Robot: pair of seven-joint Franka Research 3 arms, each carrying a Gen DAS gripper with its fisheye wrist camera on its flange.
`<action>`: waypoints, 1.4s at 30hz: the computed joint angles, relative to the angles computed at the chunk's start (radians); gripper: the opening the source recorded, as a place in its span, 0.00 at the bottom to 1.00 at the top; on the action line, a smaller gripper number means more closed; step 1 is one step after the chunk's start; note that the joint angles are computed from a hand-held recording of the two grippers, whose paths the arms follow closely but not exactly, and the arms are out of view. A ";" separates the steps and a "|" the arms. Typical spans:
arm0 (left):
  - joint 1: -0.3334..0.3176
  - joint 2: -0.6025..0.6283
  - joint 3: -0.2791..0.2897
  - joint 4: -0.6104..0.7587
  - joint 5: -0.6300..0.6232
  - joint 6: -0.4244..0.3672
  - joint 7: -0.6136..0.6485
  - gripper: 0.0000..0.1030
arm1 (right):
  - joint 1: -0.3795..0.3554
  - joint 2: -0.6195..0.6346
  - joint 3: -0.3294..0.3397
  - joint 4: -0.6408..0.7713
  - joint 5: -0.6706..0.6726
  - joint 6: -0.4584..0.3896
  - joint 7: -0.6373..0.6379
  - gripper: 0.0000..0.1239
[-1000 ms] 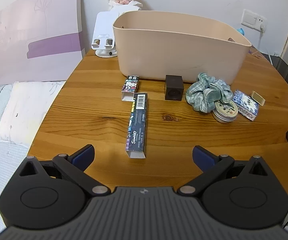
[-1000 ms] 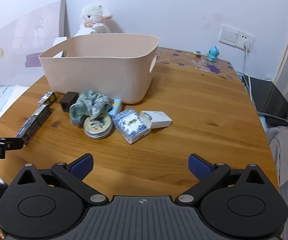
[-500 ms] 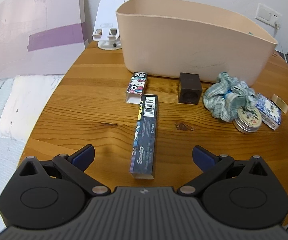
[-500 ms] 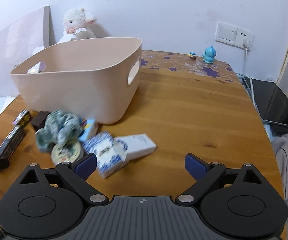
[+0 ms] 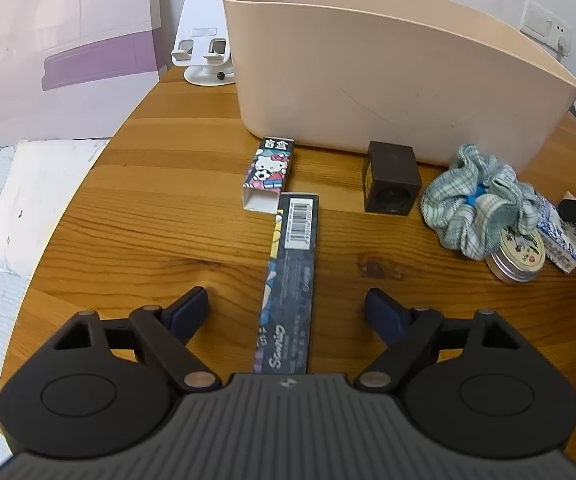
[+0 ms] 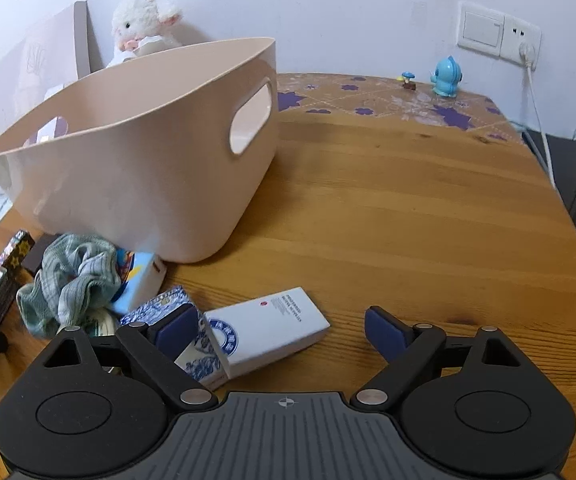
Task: Organize objects
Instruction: 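Close left tool on the dark blue box while right tool grasps the white box, then carry both boxes over the beige basket and open both tools to drop them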
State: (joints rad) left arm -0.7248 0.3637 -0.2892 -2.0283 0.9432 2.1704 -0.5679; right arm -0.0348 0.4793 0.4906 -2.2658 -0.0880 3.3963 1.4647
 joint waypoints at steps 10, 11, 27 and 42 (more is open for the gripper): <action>-0.008 0.005 0.005 0.015 0.018 -0.033 -0.015 0.61 | 0.077 0.010 -0.080 0.017 0.034 0.019 -0.025 0.51; -0.009 0.004 0.005 0.015 0.022 -0.033 -0.017 0.55 | 0.095 0.008 -0.096 0.016 0.041 0.025 -0.030 0.51; -0.026 -0.078 -0.022 -0.019 0.073 -0.101 -0.081 0.24 | -0.032 -0.167 -0.016 -0.136 -0.170 0.181 0.215 0.51; 0.014 -0.152 -0.038 0.091 0.237 -0.350 0.094 0.24 | 0.209 -0.141 -0.154 0.074 -0.217 0.213 0.303 0.51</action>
